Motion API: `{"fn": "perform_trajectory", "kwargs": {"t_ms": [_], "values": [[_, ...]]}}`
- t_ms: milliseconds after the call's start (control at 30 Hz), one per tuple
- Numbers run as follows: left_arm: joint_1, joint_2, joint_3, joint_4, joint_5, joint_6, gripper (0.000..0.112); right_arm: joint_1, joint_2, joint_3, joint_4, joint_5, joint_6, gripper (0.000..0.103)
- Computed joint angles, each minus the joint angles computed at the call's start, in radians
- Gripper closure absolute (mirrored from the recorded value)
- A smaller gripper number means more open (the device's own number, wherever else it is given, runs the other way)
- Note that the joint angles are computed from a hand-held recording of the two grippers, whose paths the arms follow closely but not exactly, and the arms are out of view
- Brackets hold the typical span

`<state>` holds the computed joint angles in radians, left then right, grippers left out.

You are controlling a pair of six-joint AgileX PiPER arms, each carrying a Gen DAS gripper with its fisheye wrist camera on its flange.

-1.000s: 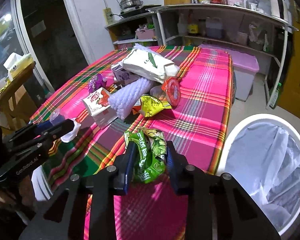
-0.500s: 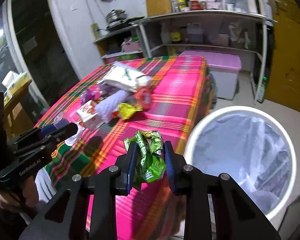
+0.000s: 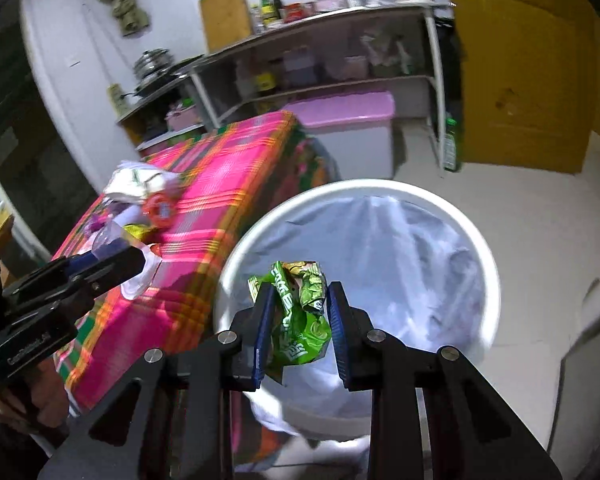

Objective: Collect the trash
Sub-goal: 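Carry both items over the trash bin and open both tools to drop them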

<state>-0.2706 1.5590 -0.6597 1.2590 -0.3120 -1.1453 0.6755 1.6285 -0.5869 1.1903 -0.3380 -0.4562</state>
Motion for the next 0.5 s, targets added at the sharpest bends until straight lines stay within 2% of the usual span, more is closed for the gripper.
{"fn": "perform_trajectory", "kwargs": {"t_ms": [200, 233, 300, 433, 500], "values": [[-0.093, 0.093, -0.069, 0.004, 0.005, -0.028, 0.079, -0.077, 0.021, 0.043, -0.133, 0.039, 0.128, 0.072], [-0.102, 0.114, -0.086, 0.034, 0.006, -0.058, 0.079, -0.084, 0.028, 0.049, -0.153, 0.039, 0.146, 0.069], [-0.118, 0.145, -0.11, 0.057, 0.009, -0.086, 0.079, -0.092, 0.037, 0.055, -0.173, 0.036, 0.167, 0.056], [-0.12, 0.192, -0.144, 0.128, -0.004, -0.16, 0.078, -0.099, 0.039, 0.076, -0.199, 0.023, 0.195, 0.055], [-0.117, 0.207, -0.155, 0.139, -0.008, -0.172, 0.074, -0.091, 0.038, 0.081, -0.177, 0.012, 0.18, 0.055]]}}
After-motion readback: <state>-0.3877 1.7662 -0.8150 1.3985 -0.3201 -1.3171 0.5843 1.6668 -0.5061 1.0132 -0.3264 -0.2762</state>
